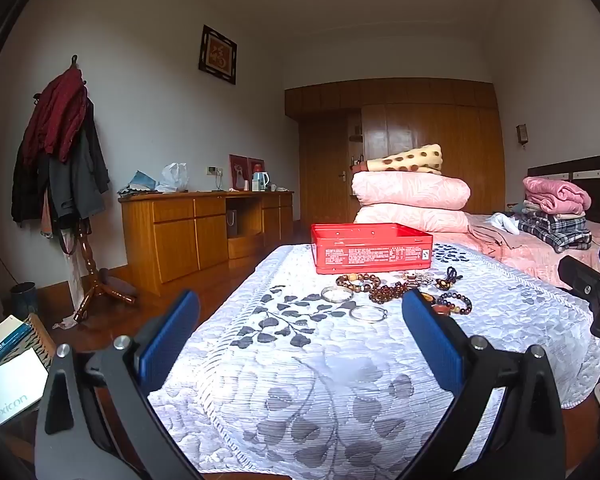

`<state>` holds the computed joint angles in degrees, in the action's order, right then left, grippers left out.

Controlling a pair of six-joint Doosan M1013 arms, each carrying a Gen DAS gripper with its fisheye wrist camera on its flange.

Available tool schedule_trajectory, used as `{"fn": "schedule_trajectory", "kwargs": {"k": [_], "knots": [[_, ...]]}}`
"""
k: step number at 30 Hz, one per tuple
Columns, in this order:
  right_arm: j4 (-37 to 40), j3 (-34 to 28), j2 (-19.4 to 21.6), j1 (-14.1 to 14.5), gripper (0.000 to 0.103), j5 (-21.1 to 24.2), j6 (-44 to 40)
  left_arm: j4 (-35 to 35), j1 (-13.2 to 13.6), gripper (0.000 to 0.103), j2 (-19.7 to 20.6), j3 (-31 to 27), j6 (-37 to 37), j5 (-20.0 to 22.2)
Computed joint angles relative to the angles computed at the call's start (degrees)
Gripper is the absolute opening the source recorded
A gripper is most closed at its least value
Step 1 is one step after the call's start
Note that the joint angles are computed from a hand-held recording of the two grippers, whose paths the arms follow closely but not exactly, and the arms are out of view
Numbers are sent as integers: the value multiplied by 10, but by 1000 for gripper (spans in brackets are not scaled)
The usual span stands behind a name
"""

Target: Organize jewelry

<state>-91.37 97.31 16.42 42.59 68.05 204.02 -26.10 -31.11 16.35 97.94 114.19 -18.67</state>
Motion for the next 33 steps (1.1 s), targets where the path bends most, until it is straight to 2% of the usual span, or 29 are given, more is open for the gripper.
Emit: {"fn": "schedule_trajectory", "kwargs": {"k": [8,33], "knots": [[2,-2,0,0,97,0,-2,6,6,98,0,-3,2,0],[1,-1,1,0,97,0,0,-6,1,98,-1,2,21,-10]]}}
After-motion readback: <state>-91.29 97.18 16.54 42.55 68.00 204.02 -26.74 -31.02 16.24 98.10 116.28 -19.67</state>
